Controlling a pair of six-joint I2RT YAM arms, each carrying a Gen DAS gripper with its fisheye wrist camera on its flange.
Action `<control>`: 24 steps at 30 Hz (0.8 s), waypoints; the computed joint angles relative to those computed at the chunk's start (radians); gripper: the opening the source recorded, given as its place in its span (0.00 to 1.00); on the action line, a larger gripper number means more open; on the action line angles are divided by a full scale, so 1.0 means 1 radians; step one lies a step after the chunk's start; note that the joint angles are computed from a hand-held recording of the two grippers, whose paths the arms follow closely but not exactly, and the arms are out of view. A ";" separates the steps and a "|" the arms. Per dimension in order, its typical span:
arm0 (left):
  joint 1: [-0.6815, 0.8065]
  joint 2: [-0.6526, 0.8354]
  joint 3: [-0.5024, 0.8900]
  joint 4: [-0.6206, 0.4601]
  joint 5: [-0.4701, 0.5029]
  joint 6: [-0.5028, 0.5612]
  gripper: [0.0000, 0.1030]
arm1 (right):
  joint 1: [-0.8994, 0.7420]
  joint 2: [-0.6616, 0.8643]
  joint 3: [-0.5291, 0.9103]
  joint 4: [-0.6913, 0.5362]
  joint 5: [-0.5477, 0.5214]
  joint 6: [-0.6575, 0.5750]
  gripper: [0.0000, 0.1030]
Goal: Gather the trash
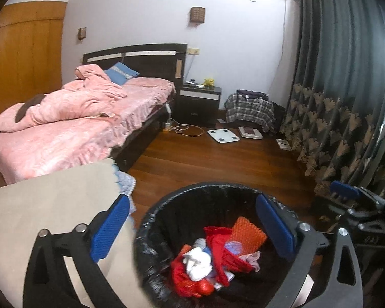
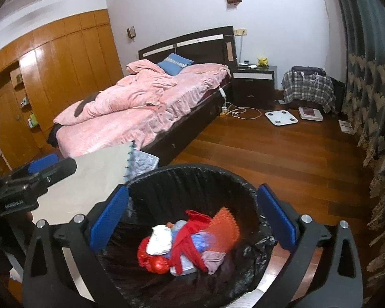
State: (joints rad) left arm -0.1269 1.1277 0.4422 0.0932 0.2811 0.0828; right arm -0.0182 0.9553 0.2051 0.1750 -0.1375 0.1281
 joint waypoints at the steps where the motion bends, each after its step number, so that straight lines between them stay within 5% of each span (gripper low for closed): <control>1: 0.022 -0.030 -0.007 -0.025 0.009 0.008 0.94 | 0.016 -0.029 0.007 -0.033 0.007 0.002 0.95; 13: 0.220 -0.340 -0.046 -0.321 0.089 0.083 0.94 | 0.324 -0.267 0.115 -0.362 0.215 0.067 0.95; 24: 0.393 -0.548 -0.034 -0.526 0.204 0.162 0.94 | 0.554 -0.291 0.184 -0.471 0.391 0.139 0.95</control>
State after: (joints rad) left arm 0.2665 0.5798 0.4080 -0.4324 0.4853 0.2449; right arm 0.5357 0.6641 0.3891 -0.2963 0.2532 0.2674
